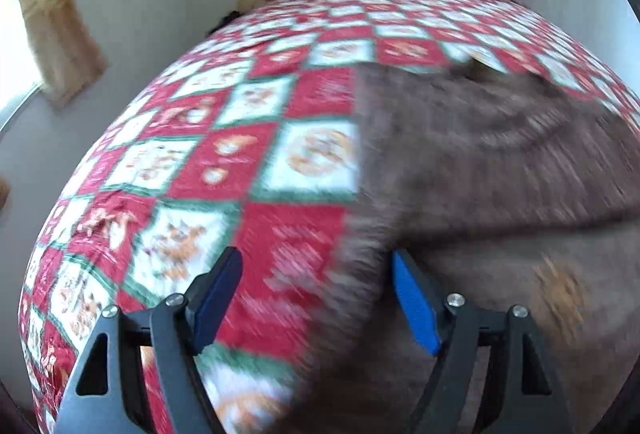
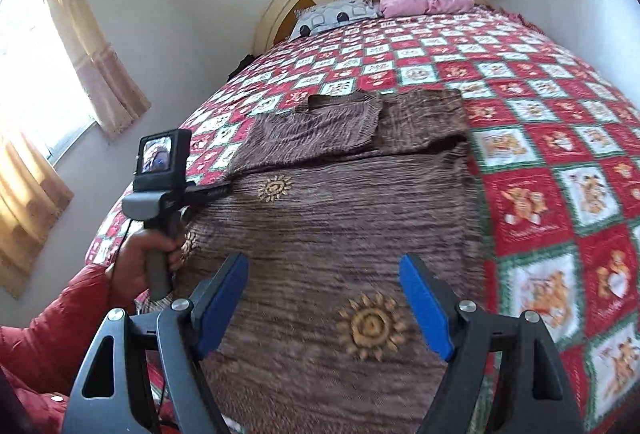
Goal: Fold small clothes
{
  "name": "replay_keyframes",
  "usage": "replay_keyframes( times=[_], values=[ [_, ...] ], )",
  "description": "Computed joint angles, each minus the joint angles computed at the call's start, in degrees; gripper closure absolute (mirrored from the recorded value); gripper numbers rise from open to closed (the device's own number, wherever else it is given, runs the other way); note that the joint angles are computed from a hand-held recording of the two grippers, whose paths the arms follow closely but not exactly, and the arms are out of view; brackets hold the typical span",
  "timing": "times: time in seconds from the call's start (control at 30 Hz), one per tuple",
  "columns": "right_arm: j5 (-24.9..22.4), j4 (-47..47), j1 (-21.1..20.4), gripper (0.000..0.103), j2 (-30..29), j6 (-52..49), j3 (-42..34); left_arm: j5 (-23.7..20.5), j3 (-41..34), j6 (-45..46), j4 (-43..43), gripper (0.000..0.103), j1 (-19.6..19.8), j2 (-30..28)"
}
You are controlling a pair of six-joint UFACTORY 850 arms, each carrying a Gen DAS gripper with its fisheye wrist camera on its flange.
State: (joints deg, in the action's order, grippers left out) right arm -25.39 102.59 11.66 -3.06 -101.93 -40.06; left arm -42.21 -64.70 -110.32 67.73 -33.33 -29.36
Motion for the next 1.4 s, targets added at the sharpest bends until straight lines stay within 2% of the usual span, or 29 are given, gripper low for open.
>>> replay_keyframes(
  times=[0.03, 0.13, 0.17, 0.27, 0.47, 0.57, 0.7, 0.73, 0.77, 0.83, 1.0, 1.07, 1.2, 1.27, 1.3, 1.37, 1.4],
  values=[
    [-0.5, -0.4, 0.0, 0.025, -0.9, 0.7, -0.7, 0.5, 0.2, -1.2, -0.3, 0.024, 1.1, 0.1],
    [-1.8, -2.0, -0.3, 0.025, -4.1, 4.0, -3.0, 10.4, 5.9, -12.1, 3.6, 0.023, 5.2, 4.2],
    [-2.2, -2.6, -0.4, 0.025, -5.1, 5.1, -3.6, 12.2, 7.9, -16.0, 6.0, 0.023, 5.5, 5.5],
    [-3.5, -5.0, -1.0, 0.025, -7.8, 9.2, -5.4, 9.7, 11.0, -16.3, 6.6, 0.023, 3.5, 7.5],
    [-4.9, -6.7, -1.7, 0.025, -9.6, 10.9, -6.2, 13.8, 15.0, -14.6, 7.0, 0.021, 2.2, 12.3],
    [-3.9, -7.1, -1.1, 0.025, -10.2, 10.5, -7.6, 11.4, 13.4, -17.2, 11.8, 0.020, 2.0, 12.9],
    [0.7, -5.3, 1.2, 0.025, -12.2, 7.4, -11.7, 10.0, 5.3, -9.0, 7.8, 0.018, 4.1, 8.4],
    [1.0, -5.0, 1.6, 0.037, -13.0, 6.9, -12.9, 10.3, 3.2, -6.3, 6.3, 0.018, 4.7, 6.9],
    [1.0, -6.6, 2.0, 0.056, -14.2, 8.2, -14.5, 9.4, -0.5, -2.3, 4.1, 0.018, 5.4, 4.3],
    [1.9, -9.0, 2.9, 0.072, -16.1, 10.8, -17.2, 7.6, -5.0, 1.4, 3.3, 0.018, 5.7, 0.9],
    [3.9, -9.7, 4.9, 0.073, -19.8, 11.8, -21.7, 2.8, -17.0, 12.1, -3.2, 0.019, 7.9, -8.3],
    [4.0, -14.0, 5.1, 0.073, -22.2, 17.3, -24.3, 2.4, -20.7, 16.4, -7.3, 0.019, 9.3, -11.0],
    [2.3, -20.2, 4.5, 0.073, -27.4, 26.6, -29.5, 9.1, -24.8, 26.2, -17.7, 0.016, 12.3, -13.9],
    [2.1, -23.0, 4.7, 0.073, -29.7, 30.0, -32.0, 10.6, -25.2, 25.1, -17.6, 0.008, 13.0, -14.4],
    [2.0, -24.3, 4.9, 0.073, -30.6, 31.4, -32.9, 11.6, -25.0, 24.2, -17.4, 0.008, 13.3, -14.4],
    [2.8, -25.9, 5.7, 0.073, -31.8, 32.7, -33.8, 18.0, -21.9, 21.4, -16.7, 0.020, 14.3, -12.9],
    [4.1, -23.9, 6.2, 0.073, -31.8, 30.2, -33.5, 19.3, -20.7, 19.2, -14.0, 0.027, 14.3, -12.2]
  ],
)
